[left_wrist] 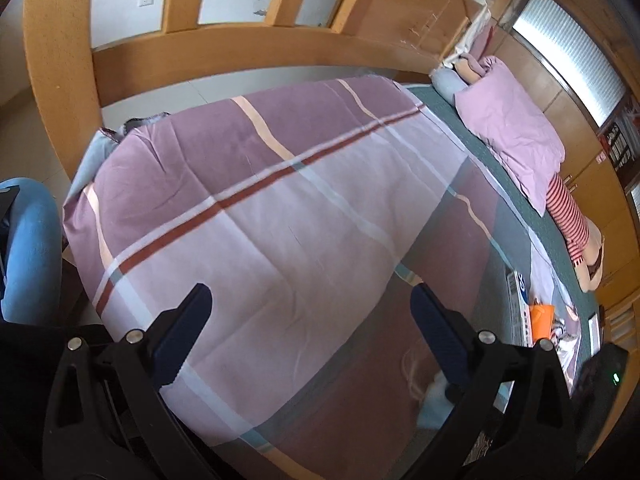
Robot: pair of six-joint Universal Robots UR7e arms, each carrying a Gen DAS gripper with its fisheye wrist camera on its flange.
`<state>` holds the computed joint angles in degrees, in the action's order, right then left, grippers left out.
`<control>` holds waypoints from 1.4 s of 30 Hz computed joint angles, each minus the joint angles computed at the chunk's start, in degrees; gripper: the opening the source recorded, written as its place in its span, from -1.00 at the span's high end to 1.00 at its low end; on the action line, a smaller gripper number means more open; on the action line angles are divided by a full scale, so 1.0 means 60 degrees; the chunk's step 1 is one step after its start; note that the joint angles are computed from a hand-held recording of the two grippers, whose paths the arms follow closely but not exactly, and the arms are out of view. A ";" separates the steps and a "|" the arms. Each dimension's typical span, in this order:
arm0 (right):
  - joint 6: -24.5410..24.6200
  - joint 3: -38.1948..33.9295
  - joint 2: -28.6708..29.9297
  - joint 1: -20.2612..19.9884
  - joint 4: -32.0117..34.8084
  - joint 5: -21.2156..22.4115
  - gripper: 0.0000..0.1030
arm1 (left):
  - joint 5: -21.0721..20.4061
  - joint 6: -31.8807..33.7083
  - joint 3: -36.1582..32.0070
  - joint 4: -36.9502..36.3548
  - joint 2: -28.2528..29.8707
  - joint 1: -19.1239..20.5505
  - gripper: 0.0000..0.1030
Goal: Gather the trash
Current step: 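Release the blue mask onto the sheet and grasp the green paper crane with the right tool, then grasp the blue face mask with the left tool while the right lifts the green crane, then carry the green crane in the right tool while the left carries the mask toward the basket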
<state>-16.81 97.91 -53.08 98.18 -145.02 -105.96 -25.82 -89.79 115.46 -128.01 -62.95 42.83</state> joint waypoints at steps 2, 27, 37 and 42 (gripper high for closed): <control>-0.0544 0.0453 -0.0503 0.0021 -0.1026 -0.0161 -0.18 | -0.0379 0.0802 -0.0016 -0.0635 0.0128 0.0090 -0.92; 0.1009 -0.0185 -0.0449 -0.1540 -0.4360 -0.3812 0.81 | -0.2928 0.9473 -0.2641 -0.4036 0.3739 0.0120 -0.84; 0.0892 0.2192 -0.2931 -0.0949 -0.4242 -0.1984 0.82 | -0.3411 0.9946 -0.2577 -0.3904 0.3749 0.0296 0.61; 0.0499 0.3850 -0.4118 -0.0484 -0.5248 -0.1635 0.81 | -0.4899 1.0011 -0.1420 -0.6683 0.3026 0.0429 0.66</control>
<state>-13.82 121.01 -77.79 95.28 -176.51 -115.77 -55.21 -29.72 106.94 -168.11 -44.79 45.40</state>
